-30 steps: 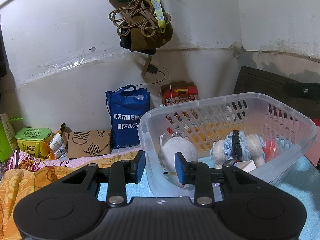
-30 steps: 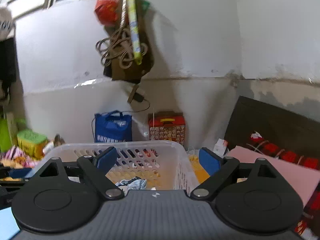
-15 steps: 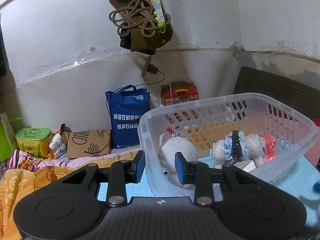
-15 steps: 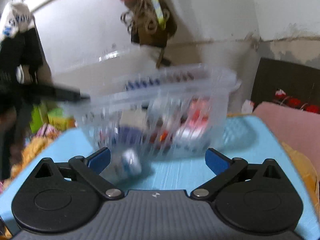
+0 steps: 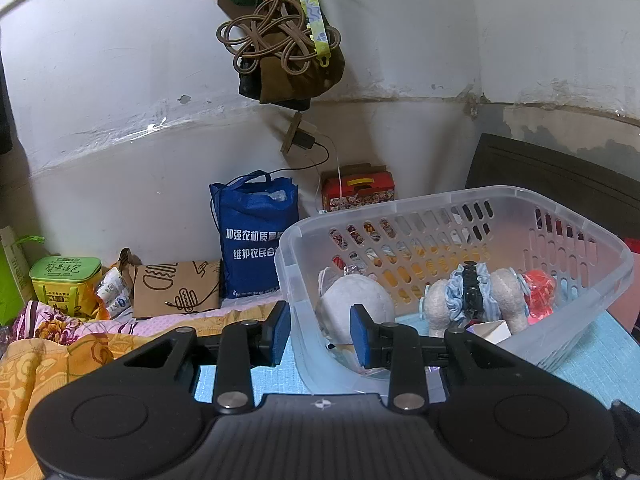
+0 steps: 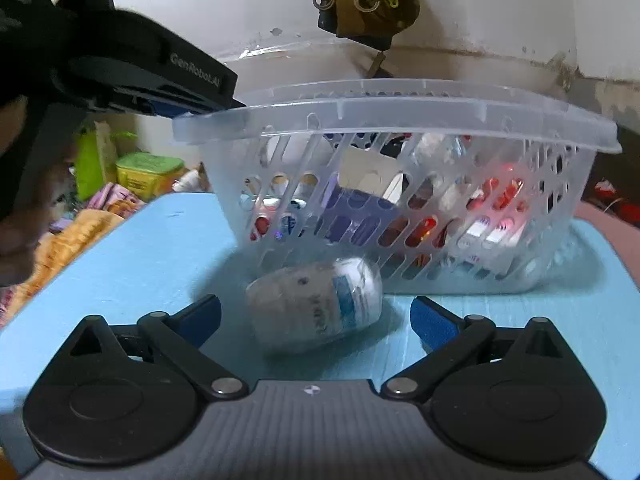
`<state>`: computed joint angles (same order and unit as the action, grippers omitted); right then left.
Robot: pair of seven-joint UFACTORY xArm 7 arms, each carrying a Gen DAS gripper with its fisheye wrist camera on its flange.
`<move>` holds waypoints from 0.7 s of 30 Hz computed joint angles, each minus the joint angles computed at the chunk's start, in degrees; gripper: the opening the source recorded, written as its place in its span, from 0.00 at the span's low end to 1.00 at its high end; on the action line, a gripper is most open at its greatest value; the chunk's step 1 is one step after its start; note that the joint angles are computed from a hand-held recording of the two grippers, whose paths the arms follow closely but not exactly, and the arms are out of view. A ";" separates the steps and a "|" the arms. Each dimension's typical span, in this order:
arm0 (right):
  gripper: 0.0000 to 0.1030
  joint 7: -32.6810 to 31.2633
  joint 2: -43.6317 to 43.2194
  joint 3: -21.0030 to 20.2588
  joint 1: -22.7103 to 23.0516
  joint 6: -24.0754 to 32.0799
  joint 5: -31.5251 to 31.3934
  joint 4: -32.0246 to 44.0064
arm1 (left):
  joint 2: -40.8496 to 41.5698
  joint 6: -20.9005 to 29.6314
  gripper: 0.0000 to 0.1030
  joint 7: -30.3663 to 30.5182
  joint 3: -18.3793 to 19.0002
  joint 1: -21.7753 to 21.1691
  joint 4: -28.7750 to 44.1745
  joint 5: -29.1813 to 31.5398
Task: Organize objects
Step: 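Grasp the white medicine bottle with the right tool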
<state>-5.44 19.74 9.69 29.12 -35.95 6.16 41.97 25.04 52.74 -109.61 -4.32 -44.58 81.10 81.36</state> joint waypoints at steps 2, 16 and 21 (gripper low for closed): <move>1.00 -0.25 0.44 -0.08 0.40 0.82 0.63 0.94 | 0.05 0.00 0.35 0.02 0.02 -0.01 0.06 -0.01; 0.74 -1.71 0.26 -1.04 1.94 3.05 2.78 1.52 | 0.01 -0.07 0.35 0.04 0.00 -0.05 0.06 0.08; 0.74 -3.95 0.58 -1.34 3.89 -1.53 6.32 0.78 | 0.03 -0.03 0.35 0.02 0.01 -0.06 0.09 0.06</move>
<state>-9.40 20.33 8.34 33.02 -37.47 12.48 42.75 25.07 52.71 -109.59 -4.31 -44.65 81.19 81.42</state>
